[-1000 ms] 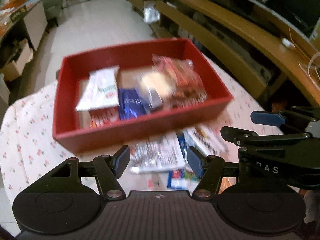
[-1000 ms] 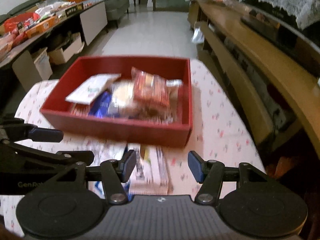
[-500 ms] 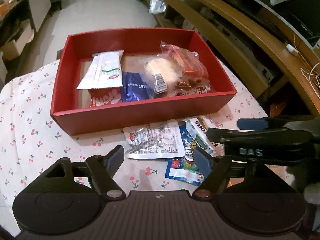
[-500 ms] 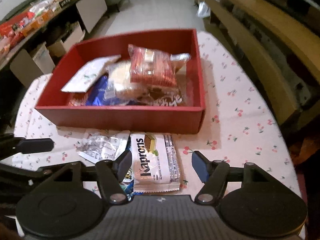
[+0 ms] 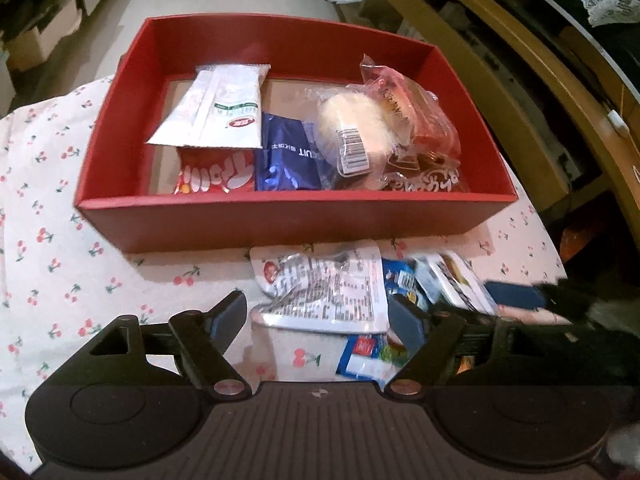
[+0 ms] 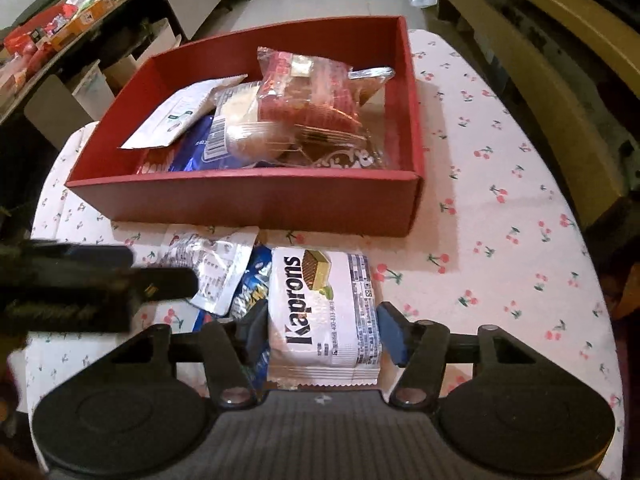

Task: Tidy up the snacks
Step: 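Grasp and lift the silver foil packet with the left gripper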

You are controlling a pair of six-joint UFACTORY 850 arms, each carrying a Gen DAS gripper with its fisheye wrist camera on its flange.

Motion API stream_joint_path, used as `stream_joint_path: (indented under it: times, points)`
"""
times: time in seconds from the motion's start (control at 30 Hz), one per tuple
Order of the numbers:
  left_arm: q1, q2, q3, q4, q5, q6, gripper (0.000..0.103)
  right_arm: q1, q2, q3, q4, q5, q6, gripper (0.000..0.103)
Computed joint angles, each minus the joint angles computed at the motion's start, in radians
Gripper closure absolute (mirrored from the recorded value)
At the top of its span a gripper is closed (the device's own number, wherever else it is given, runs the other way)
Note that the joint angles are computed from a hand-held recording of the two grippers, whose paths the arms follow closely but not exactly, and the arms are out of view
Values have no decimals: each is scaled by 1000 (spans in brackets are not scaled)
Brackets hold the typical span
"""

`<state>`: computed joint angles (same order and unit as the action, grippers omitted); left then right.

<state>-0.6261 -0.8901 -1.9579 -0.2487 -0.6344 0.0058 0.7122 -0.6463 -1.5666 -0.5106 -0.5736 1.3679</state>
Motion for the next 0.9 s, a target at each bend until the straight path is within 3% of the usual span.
stream_joint_path:
  times: [0.27,0.37,0.6,0.9]
  points:
    - [-26,-118,-151,105,-21,-94,19,7,36,46,-45,10,48,45]
    - [-39,-114,-138,191,-8,-118,18,4,29,38,-24,-2,24,45]
    - [-32,-6,32,196,2,-57,24,10,33,33,-31,-1,11,45]
    - [-1,145,257,91,57,48,29,27,33,25,-54,6,-4,45]
